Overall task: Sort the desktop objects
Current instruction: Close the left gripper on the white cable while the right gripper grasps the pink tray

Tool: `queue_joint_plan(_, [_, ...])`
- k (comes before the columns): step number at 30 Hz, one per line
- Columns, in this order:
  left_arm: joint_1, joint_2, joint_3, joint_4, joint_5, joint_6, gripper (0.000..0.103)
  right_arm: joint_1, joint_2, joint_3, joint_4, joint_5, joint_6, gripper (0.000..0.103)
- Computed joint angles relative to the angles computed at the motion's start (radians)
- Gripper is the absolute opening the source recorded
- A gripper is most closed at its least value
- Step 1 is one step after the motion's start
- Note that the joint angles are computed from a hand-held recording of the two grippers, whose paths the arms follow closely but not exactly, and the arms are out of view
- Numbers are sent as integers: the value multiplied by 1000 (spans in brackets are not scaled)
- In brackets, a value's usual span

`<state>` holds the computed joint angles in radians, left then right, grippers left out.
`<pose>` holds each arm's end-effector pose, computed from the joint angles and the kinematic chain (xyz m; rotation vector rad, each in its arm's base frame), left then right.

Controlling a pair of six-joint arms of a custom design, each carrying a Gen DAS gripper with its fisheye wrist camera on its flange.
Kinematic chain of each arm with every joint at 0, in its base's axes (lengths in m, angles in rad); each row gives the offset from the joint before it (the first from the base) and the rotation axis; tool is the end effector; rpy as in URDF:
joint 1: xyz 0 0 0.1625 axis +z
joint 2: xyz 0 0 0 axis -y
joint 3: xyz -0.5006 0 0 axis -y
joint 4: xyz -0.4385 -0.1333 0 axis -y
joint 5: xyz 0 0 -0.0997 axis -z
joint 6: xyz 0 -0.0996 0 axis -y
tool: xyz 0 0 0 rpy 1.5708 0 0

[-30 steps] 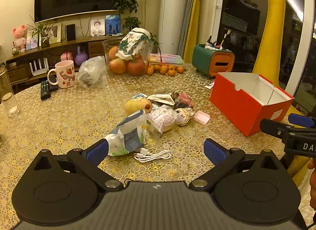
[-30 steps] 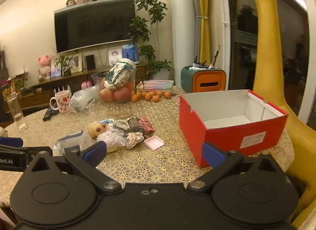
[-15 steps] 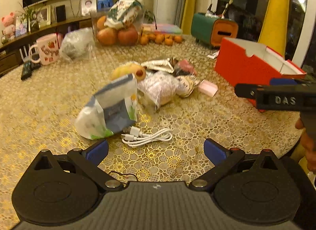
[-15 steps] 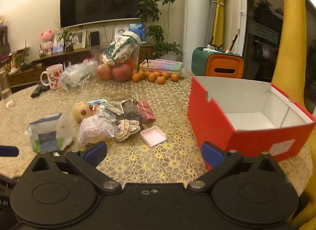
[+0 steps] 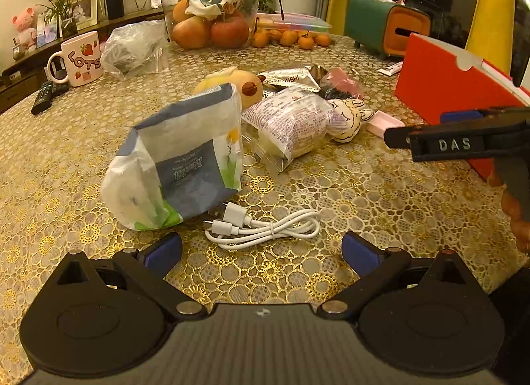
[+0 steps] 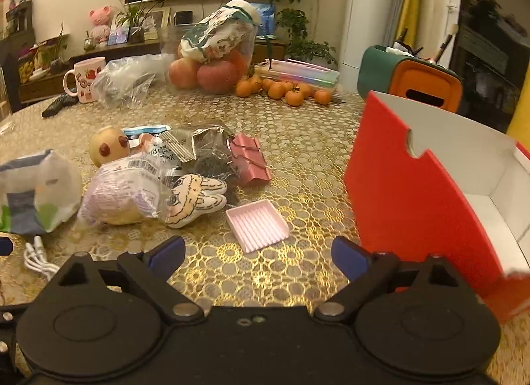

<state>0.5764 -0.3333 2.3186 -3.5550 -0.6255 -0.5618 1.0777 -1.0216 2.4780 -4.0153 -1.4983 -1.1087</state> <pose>-0.2154 -0.3953 -0.1335 0.5018 2.2804 -0.8371 -0.0888 -0.4622 0.1824 0.7444 -2.1923 0.9281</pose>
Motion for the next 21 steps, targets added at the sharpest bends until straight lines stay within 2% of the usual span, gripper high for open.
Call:
queue_joint_plan(2, [1,10,-10,0,15,10,103,6,6,-18,19,-8,2,95])
queue_joint_plan(9, [5,26,-24,-26,33,38,103,19,13,-77,108,-42,24,81])
queue_joint_plan(11, [4,29,-24,-32,34,39,103,18,17,-86,117,-49,24,81])
queue_joint_plan(18, [7,32,-28,-43,37,54,101,14,11,-100,161,-25,36,75])
queue_joint_plan(21, [5,35,-29,-55,35,65,96,13,10,-96,163,-15,31,68])
